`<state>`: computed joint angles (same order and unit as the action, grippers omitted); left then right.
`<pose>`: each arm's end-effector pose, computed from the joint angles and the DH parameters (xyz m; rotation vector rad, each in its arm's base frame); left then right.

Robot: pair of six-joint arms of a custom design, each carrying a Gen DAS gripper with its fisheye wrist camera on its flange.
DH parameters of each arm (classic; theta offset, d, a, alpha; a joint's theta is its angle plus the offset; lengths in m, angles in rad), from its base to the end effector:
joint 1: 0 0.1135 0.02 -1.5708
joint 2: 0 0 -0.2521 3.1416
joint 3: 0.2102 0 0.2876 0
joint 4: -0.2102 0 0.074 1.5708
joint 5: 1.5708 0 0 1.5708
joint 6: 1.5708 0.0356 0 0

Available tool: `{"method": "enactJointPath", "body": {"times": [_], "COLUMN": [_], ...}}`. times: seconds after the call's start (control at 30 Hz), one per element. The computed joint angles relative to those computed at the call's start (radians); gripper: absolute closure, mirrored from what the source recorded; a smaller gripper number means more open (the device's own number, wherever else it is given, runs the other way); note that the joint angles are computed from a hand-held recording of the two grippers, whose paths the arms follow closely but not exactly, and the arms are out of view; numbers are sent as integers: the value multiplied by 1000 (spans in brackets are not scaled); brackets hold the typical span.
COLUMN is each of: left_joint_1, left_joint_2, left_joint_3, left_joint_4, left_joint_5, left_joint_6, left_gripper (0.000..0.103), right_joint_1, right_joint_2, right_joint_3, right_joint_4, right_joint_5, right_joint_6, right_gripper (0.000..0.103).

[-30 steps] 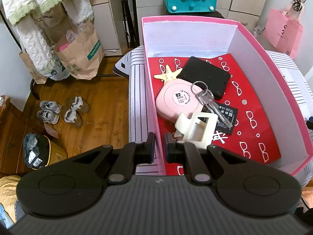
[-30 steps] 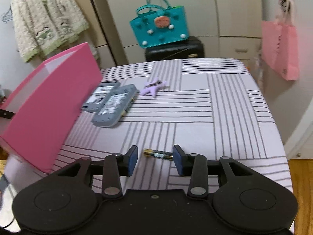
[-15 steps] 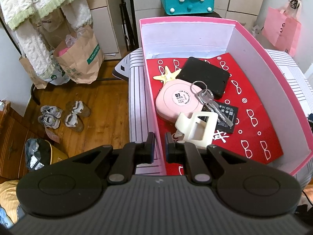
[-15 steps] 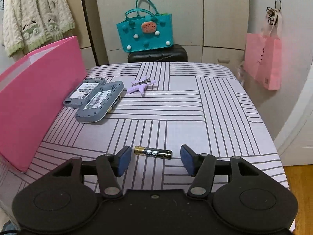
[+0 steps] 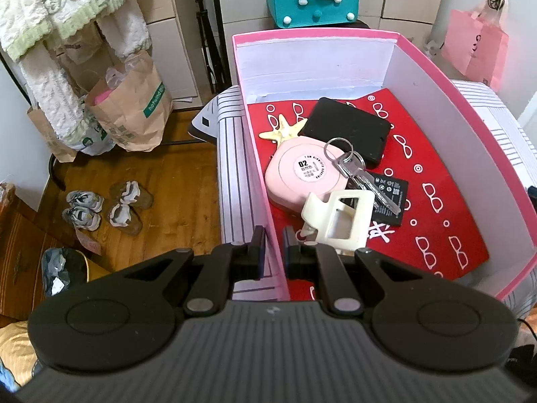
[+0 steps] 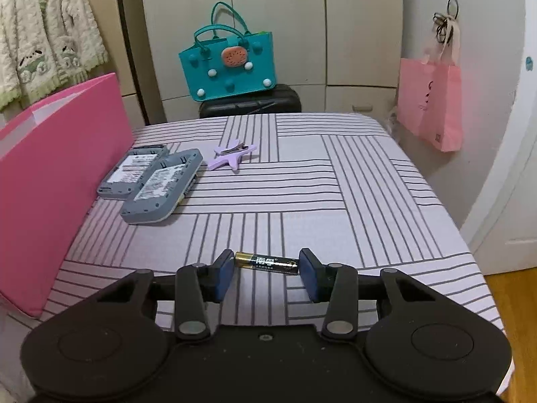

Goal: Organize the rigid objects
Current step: 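Carry the AA battery into the box and release it beside the keys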

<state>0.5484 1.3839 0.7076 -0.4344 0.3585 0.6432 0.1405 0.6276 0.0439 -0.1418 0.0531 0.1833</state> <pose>0.2435 0.1341 0.1358 0.2303 2.5567 -0.0476 0.1643 0.0213 0.0839 0.0766 2.2961 0.1063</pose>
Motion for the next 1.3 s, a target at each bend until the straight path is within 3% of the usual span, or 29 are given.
{"method": "enactJointPath", "body": {"times": [0.37,0.57,0.7,0.87,1.07,1.3], "left_joint_1": [3,4,3,5,3,3], "left_joint_2": [7,12,12,12,19,12], "left_joint_3": [11,16,13,14,16,3], "left_joint_4": [-17,-20,-15,-16,-18,-2], "left_joint_5": [8,11,10,11,15,17], "left_joint_6": [25,25,26,24,13,12], "left_gripper": [93,93,93,93,93,93], "right_joint_1": [53,190,257,310,388,408], "right_joint_2": [24,101,245,575,867,971], "right_joint_3": [177,331,466,725,925,985], "right_joint_4": [-81,-113,-140,-260,-325,-329], "right_joint_5": [-274,-307,-377,-518,-472,-467], "right_joint_6": [-59,-182,-254,-308,-358,-377], "right_gripper": [55,55,55,55,55,54]}}
